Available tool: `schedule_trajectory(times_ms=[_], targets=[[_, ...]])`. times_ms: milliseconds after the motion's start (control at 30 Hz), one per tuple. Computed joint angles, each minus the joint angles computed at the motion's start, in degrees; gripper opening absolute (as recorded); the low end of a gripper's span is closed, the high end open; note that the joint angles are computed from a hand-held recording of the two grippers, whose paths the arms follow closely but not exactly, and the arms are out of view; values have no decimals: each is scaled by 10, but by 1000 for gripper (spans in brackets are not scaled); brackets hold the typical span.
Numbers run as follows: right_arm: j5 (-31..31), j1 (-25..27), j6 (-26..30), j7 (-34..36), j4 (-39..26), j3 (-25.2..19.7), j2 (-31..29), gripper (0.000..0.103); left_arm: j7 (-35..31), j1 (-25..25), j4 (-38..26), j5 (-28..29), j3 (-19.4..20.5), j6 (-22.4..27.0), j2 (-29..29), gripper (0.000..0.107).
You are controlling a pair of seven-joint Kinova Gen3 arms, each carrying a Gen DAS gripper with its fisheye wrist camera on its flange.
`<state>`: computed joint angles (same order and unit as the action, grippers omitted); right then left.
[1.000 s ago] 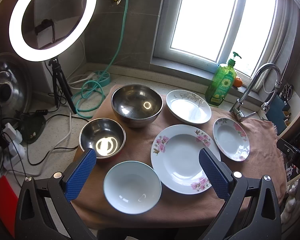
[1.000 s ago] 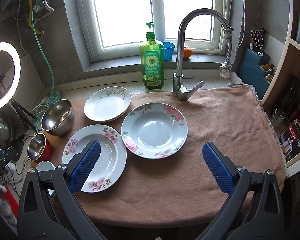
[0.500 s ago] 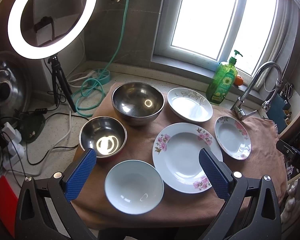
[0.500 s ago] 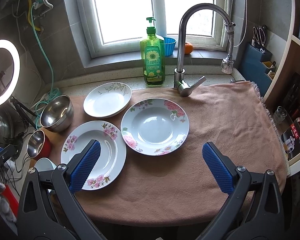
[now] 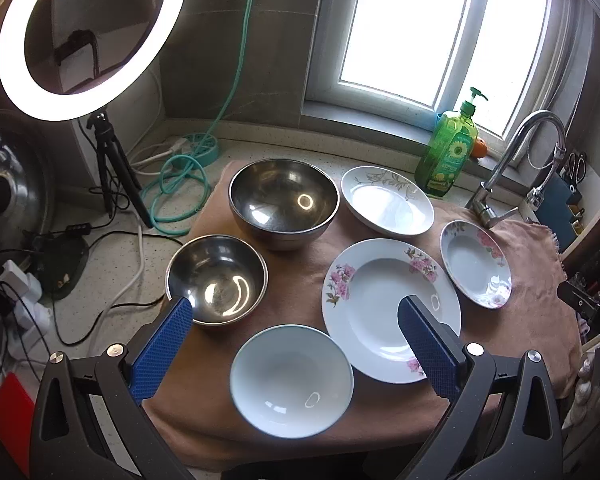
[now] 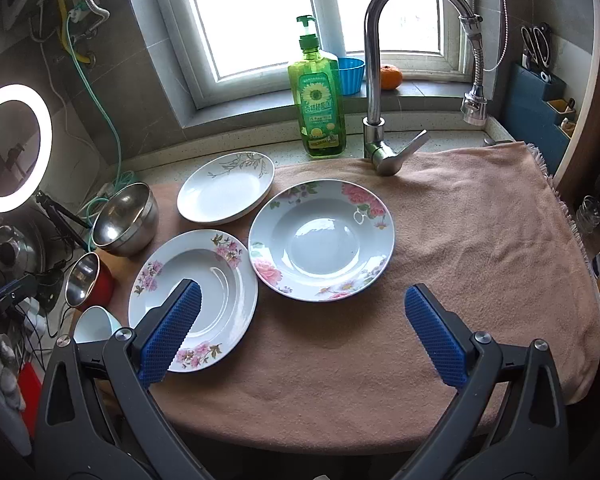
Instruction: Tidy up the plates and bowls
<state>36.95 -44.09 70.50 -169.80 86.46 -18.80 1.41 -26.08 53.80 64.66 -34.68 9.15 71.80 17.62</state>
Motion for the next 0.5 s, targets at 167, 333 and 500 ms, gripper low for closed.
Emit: schedule_trajectory(times_ms=[167, 333, 500], targets=[[-49, 23, -37, 13, 17, 12, -7, 103, -42, -28, 3, 36, 5, -20, 2, 90], [-90, 44, -83, 25, 40, 17, -11, 93, -84, -70, 16, 107, 10, -61, 3, 70], [-164, 71, -151, 61, 68, 28, -10, 71, -154, -102, 0, 167, 15, -68, 18, 55]])
